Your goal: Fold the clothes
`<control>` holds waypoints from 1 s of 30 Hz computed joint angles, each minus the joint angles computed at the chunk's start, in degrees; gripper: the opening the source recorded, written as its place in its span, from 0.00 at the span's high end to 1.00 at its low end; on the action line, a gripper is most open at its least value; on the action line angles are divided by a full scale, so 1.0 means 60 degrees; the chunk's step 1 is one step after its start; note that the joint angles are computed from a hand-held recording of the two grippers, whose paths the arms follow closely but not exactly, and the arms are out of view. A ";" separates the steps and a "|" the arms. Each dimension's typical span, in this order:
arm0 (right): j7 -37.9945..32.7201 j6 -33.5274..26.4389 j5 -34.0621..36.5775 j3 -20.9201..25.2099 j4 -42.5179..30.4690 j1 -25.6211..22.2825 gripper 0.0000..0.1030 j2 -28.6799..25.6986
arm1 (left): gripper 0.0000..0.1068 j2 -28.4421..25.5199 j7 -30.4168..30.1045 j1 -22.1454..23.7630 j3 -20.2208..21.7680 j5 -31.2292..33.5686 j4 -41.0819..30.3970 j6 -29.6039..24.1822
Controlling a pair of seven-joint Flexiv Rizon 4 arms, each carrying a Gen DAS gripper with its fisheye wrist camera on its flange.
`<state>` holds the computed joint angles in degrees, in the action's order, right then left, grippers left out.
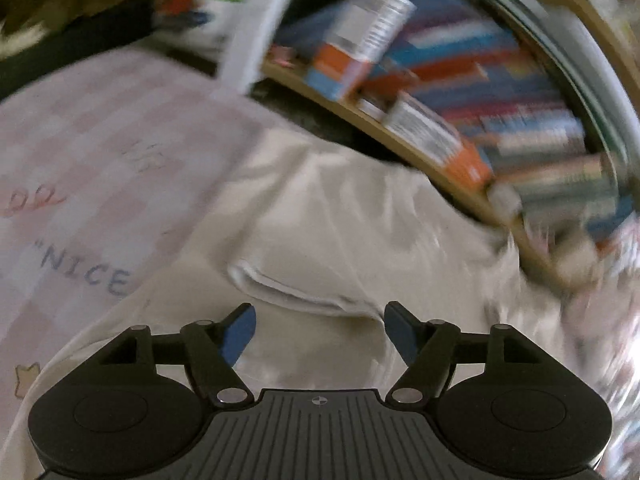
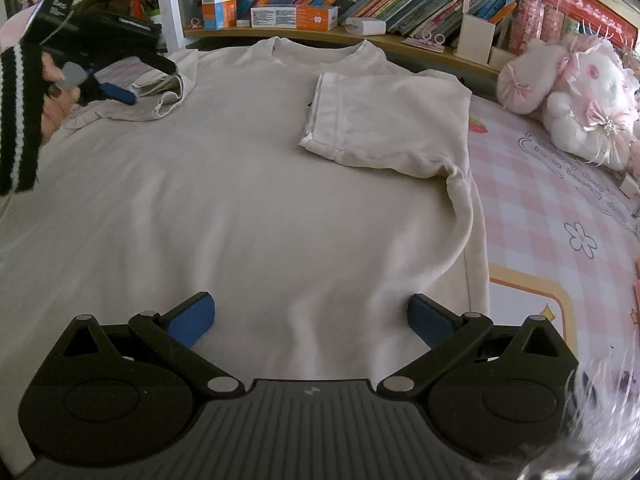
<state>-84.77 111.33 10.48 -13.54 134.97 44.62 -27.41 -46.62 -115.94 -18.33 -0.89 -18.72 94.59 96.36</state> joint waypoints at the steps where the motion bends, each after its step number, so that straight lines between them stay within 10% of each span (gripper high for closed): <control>1: 0.0001 -0.0011 0.0015 -0.0019 0.0005 0.0026 0.00 0.0012 | 0.36 -0.0027 -0.0120 0.0233 -0.0265 -0.0108 0.0053 0.0108; 6: 0.0039 -0.0134 0.0018 -0.0114 -0.0011 0.0124 0.00 0.0046 | 0.53 -0.0357 -0.0700 0.0868 -0.0977 -0.0549 -0.0077 0.0443; 13: 0.0306 -0.0281 0.0147 -0.0597 0.0005 0.0659 0.00 0.0038 | 0.95 -0.0717 -0.2764 -0.0978 0.1728 -0.0476 -0.1107 -0.0896; 21: 0.0529 -0.0430 0.0064 -0.0888 0.0038 0.0929 0.00 0.0068 | 0.72 -0.1975 0.1003 0.0606 -0.1537 0.0592 -0.4108 -0.1615; 24: 0.0622 -0.0438 0.0053 -0.1011 0.0077 0.1055 0.00 0.0076 | 0.52 -0.1837 0.1264 0.1400 -0.2810 0.0819 -0.3153 -0.0062; 30: 0.0570 -0.0194 0.0051 -0.0863 0.0135 0.0931 0.00 0.0022 | 0.51 -0.1173 0.0635 -0.0222 0.0180 -0.0425 -0.2139 -0.0260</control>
<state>-81.35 110.16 10.78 -18.72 135.78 50.20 -27.28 -53.66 -112.13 -19.65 0.19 -21.27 81.76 94.80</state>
